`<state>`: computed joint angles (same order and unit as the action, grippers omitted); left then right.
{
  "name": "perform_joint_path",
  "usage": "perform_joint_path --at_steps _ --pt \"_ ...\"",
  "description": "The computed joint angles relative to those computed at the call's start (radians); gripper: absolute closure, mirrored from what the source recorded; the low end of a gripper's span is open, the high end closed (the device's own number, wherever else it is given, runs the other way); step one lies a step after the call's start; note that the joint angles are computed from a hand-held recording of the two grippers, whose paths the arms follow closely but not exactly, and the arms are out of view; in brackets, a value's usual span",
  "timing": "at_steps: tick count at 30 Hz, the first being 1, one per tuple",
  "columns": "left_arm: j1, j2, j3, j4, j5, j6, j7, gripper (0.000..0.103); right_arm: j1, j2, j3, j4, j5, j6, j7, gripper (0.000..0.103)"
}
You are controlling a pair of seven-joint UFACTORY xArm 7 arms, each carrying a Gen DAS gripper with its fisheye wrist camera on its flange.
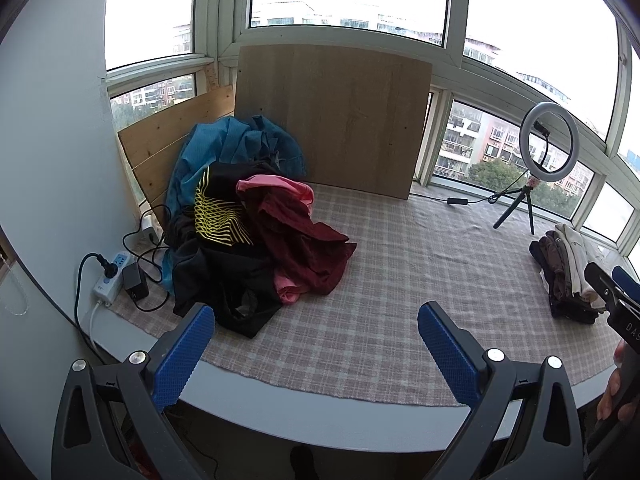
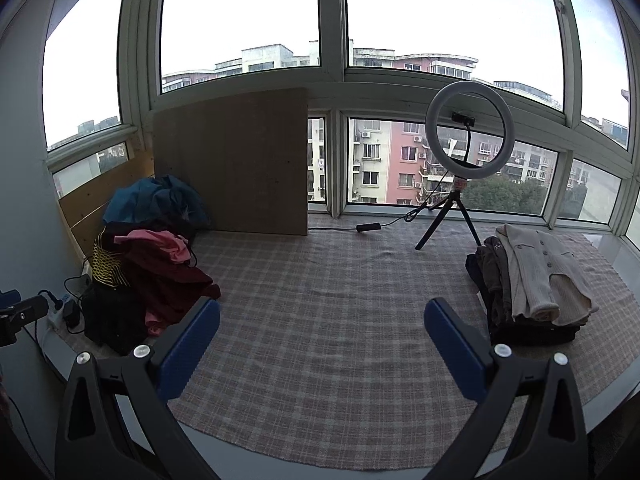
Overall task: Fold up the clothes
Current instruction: 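Move both tools toward the clothes heap by the wooden board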
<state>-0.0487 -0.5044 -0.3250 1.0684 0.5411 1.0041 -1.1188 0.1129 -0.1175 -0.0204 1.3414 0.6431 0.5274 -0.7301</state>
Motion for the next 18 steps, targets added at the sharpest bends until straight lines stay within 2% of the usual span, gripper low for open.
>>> perform_joint_path --at_steps 4,9,15,18 --pt "0.028 -0.022 0.067 -0.03 0.006 -0.048 0.054 0.001 0.015 0.066 0.036 0.061 -0.036 -0.024 0.061 0.0" --pt "0.093 -0.037 0.136 -0.052 0.001 -0.115 0.122 0.001 0.03 0.164 0.089 0.177 -0.087 -0.001 0.154 0.0" --pt "0.158 -0.004 0.191 -0.043 -0.02 -0.196 0.224 0.001 0.073 0.263 0.132 0.282 -0.284 -0.011 0.312 0.0" --pt "0.178 0.013 0.212 -0.035 -0.039 -0.239 0.271 0.001 0.09 0.301 0.148 0.33 -0.34 -0.008 0.351 0.0"
